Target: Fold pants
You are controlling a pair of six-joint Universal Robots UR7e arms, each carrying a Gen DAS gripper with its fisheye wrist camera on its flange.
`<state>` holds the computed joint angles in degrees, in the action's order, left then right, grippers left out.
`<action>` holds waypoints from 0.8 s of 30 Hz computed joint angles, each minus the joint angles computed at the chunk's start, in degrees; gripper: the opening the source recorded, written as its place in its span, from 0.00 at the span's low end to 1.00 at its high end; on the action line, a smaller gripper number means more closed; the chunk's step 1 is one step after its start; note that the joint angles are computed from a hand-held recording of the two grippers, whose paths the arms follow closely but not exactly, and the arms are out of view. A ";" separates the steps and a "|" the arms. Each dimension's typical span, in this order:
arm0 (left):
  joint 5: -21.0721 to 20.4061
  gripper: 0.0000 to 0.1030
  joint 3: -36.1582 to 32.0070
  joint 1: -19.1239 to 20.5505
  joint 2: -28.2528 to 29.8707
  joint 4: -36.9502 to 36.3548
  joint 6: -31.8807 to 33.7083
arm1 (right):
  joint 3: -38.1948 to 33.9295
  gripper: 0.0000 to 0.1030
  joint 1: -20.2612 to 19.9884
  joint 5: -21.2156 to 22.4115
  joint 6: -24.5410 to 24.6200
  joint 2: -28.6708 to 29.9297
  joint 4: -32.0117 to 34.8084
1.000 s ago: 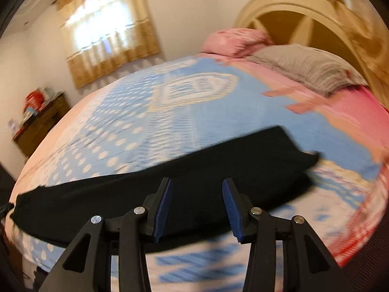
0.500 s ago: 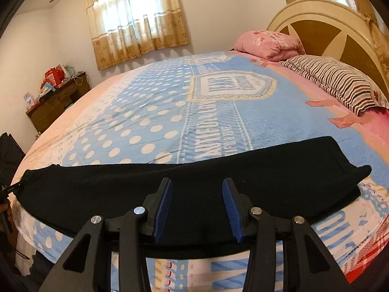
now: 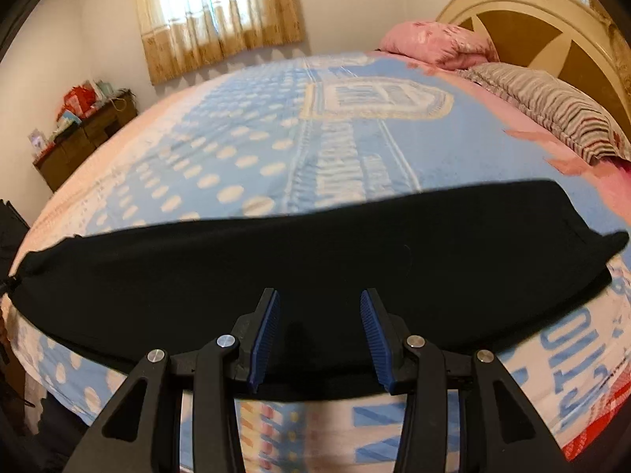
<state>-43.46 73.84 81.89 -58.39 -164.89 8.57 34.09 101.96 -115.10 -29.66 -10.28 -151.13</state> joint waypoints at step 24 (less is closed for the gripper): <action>6.12 0.58 -0.41 -2.38 0.68 -11.20 6.29 | -5.24 0.10 -4.69 -8.84 9.52 -3.02 -6.32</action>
